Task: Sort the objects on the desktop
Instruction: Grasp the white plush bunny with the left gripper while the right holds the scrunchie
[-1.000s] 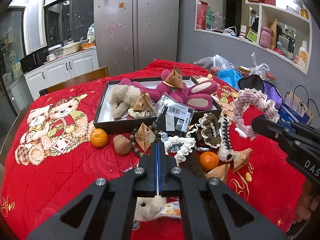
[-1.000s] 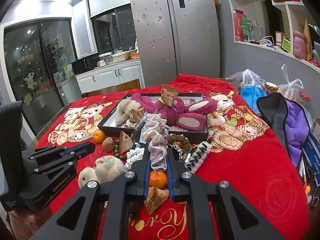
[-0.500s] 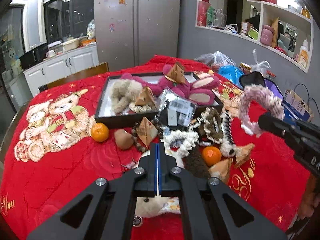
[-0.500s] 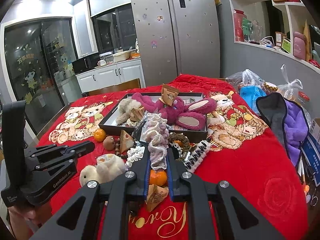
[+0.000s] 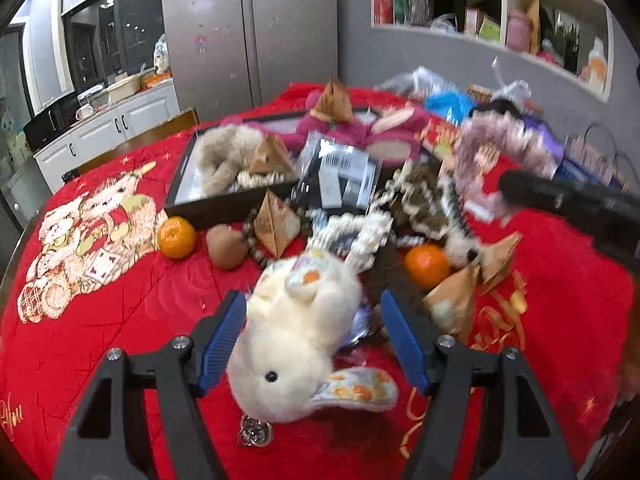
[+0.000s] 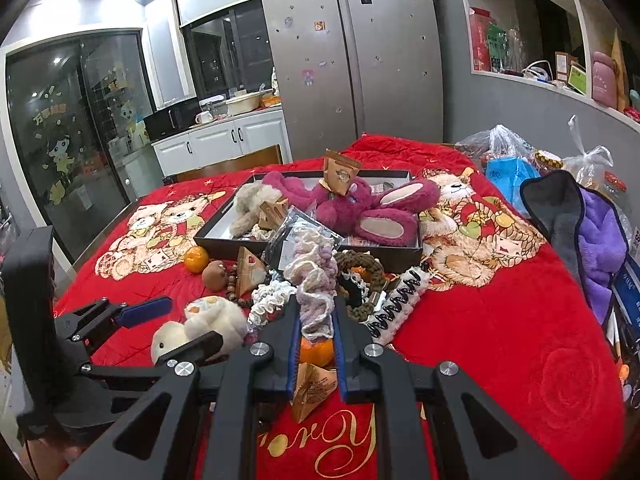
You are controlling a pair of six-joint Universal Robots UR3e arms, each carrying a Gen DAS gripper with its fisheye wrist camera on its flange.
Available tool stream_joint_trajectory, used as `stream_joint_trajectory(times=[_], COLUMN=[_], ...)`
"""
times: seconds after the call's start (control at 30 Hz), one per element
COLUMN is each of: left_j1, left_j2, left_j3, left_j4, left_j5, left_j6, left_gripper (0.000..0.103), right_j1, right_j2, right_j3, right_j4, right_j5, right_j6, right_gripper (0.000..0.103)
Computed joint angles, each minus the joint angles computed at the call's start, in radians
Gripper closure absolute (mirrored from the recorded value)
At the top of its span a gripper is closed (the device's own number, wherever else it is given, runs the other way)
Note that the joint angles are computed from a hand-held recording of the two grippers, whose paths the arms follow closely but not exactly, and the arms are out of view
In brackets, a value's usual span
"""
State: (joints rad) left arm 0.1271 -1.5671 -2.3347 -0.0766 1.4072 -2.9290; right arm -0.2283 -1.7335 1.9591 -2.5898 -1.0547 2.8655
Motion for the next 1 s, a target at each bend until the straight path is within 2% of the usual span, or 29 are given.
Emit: stream_joint_trajectory(times=[0.13, 0.33, 0.43, 0.47, 0.57, 0.67, 1.0], left_j1=[-0.03, 0.008, 0.01, 0.01, 0.027, 0.055, 0.105], left_j2=[-0.055, -0.06, -0.069, -0.07, -0.051, -0.015, 0.145], left_j3=[0.001, 0.012, 0.015, 0.012, 0.0, -0.007, -0.039], left_j4=[0.045, 0.009, 0.004, 0.012, 0.005, -0.027, -0.088], left_j5=[0.058, 0.025, 0.03, 0.032, 0.008, -0.028, -0.082], left_j6=[0.007, -0.009, -0.011, -0.013, -0.021, -0.022, -0.018], left_gripper=[0.033, 0.035, 0.041, 0.049, 0.061, 0.065, 0.067], right_j1=[0.004, 0.014, 0.021, 0.024, 0.026, 0.026, 0.028], right_j2=[0.027, 0.061, 0.072, 0.075, 0.077, 0.076, 0.038], right_j3=[-0.006, -0.013, -0.016, -0.014, -0.01, -0.01, -0.019], right_j4=[-0.013, -0.032, -0.034, -0.037, -0.043, -0.042, -0.021], right_j5=[0.001, 0.005, 0.001, -0.002, -0.001, -0.004, -0.015], right_j6=[0.01, 0.018, 0.017, 0.018, 0.02, 0.021, 0.032], right_gripper=[0.089, 0.089, 0.089, 0.089, 0.089, 0.089, 0.089])
